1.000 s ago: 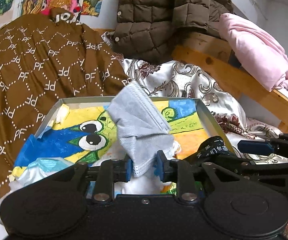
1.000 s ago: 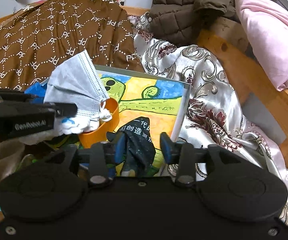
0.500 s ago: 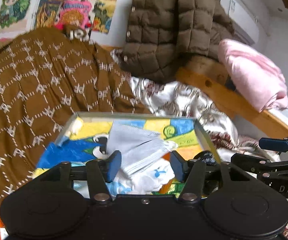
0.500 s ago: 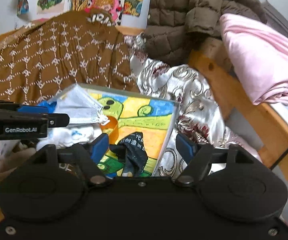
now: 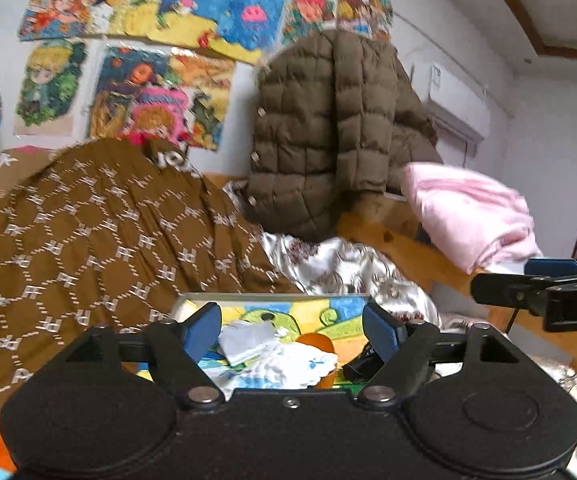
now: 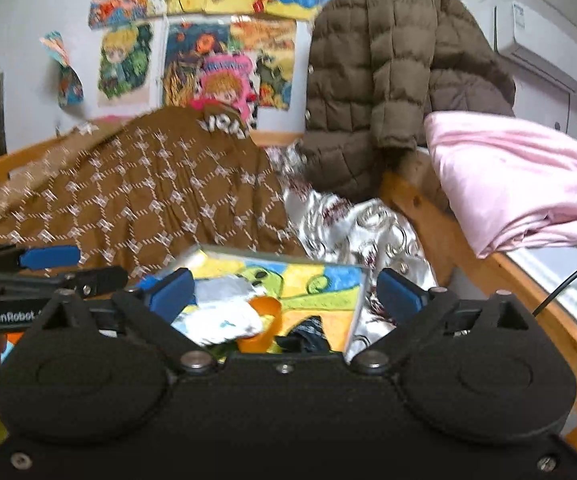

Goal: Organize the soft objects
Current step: 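Move both open tools back over the pile of soft items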

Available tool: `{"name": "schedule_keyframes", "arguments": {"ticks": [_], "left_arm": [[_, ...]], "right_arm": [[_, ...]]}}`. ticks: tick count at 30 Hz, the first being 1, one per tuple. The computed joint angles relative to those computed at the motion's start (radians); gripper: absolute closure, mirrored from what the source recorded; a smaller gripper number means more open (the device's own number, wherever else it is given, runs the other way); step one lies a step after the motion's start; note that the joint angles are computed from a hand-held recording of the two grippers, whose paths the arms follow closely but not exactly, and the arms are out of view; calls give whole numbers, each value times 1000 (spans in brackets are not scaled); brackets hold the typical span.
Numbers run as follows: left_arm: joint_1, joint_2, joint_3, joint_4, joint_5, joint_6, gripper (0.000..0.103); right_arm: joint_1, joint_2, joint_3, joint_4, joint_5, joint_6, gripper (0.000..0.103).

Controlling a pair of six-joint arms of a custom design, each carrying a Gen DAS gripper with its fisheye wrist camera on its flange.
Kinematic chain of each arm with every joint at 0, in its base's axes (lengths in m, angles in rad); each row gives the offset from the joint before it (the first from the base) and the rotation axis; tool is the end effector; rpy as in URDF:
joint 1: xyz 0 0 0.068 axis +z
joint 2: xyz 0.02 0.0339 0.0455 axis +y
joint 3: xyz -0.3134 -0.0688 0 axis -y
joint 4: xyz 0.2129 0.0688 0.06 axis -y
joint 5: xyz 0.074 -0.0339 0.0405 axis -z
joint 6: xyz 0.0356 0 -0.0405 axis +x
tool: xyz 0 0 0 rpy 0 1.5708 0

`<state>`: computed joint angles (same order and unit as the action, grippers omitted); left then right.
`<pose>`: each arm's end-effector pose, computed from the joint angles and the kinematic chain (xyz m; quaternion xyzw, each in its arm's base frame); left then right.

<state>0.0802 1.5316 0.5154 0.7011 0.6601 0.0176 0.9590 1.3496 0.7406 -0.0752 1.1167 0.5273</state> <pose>0.2688 -0.0003 0.2456 0.1663 0.7712 -0.2348 0.5679 0.1581 0.1696 0.2900 0.0579 0.7970 -0.1063 0.5917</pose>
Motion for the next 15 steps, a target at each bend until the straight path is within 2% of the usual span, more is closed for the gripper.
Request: {"name": "schedule_keyframes", "arguments": {"ticks": [4, 7, 10, 15], "left_arm": [[145, -80, -55, -12, 123, 16, 18], [250, -118, -68, -56, 219, 58, 15], [349, -151, -59, -153, 313, 127, 14], [466, -169, -42, -328, 405, 287, 12]], "right_arm": [[132, 20, 79, -171, 102, 155, 1], [227, 68, 159, -363, 161, 344, 1], [295, 123, 223, -501, 198, 501, 1], [378, 214, 289, -628, 238, 668, 1]]}}
